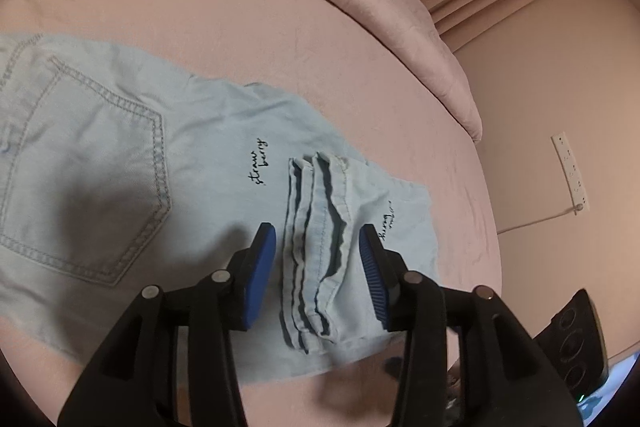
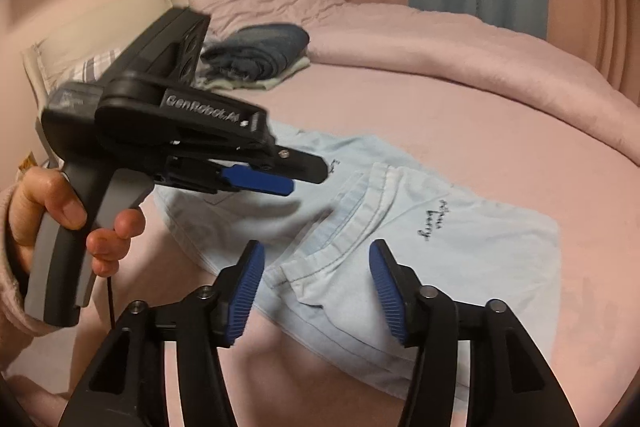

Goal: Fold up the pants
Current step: 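Release the folded hem with the right gripper and press the fold with the left gripper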

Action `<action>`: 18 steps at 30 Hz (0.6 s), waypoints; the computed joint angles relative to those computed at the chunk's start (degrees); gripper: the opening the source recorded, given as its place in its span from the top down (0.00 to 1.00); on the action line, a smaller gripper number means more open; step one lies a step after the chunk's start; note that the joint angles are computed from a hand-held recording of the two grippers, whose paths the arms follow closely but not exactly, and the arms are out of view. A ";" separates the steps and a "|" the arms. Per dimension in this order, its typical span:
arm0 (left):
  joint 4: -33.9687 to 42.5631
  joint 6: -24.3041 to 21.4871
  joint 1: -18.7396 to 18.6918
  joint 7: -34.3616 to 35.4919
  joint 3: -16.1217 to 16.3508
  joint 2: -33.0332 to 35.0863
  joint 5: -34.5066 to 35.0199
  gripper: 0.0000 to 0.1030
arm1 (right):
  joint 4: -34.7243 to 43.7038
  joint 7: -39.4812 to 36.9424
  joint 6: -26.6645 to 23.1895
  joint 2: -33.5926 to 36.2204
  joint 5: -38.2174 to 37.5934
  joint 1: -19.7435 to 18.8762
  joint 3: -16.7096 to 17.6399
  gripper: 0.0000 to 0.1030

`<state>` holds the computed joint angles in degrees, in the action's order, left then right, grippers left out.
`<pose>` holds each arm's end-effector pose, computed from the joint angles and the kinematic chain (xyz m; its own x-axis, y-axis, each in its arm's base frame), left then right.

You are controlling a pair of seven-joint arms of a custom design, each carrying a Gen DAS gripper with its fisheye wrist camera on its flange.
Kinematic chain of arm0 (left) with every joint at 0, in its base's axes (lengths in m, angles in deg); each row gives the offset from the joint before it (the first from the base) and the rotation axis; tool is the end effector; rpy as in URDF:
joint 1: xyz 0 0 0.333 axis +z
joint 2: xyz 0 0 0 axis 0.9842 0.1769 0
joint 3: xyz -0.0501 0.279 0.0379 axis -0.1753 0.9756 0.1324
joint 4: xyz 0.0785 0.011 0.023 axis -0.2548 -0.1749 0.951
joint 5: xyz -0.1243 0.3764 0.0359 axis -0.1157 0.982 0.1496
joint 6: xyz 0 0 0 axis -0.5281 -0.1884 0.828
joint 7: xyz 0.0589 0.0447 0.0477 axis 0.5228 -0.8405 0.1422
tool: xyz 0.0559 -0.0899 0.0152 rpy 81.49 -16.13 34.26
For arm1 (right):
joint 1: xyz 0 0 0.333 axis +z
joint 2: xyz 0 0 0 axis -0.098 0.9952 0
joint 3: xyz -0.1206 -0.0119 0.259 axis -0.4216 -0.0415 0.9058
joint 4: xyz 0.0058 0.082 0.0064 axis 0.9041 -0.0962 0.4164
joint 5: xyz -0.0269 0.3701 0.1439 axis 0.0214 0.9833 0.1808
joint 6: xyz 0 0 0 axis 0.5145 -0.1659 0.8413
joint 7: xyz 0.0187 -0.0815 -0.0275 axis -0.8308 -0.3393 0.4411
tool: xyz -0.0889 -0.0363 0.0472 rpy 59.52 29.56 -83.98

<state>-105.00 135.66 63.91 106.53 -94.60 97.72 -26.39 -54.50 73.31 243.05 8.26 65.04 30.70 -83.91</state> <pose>0.5541 -0.3451 0.4108 -0.0839 -0.7572 0.6478 -0.8930 -0.2313 -0.3860 0.4488 0.2360 0.4833 0.5796 -0.8083 -0.1035 -0.5749 -0.3155 -0.7549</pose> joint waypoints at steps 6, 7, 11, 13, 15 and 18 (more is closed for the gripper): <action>0.64 0.42 -1.76 0.17 -0.20 0.05 3.24 0.58 | -3.02 6.26 0.17 -4.03 -3.54 -5.00 -0.47 0.45; 1.10 0.18 -1.86 0.87 -0.60 0.37 3.29 0.58 | -3.26 8.63 0.01 -4.25 -4.98 -6.47 -0.16 0.45; 4.91 -1.38 -3.52 -0.13 -0.37 3.25 6.85 0.58 | -3.81 18.64 -1.28 -4.25 -12.13 -12.68 1.63 0.45; 7.24 -2.60 -5.29 -1.91 0.67 5.06 10.56 0.58 | -4.11 21.52 -1.47 -4.25 -14.44 -13.77 1.36 0.52; 10.52 -4.08 -6.90 -4.17 1.58 7.61 14.30 0.58 | -3.67 23.54 -2.38 -3.86 -16.55 -14.38 1.26 0.64; 14.06 -5.33 -7.39 -5.07 1.28 10.66 16.26 0.58 | -2.78 25.37 -3.67 -2.90 -18.70 -14.64 1.16 0.73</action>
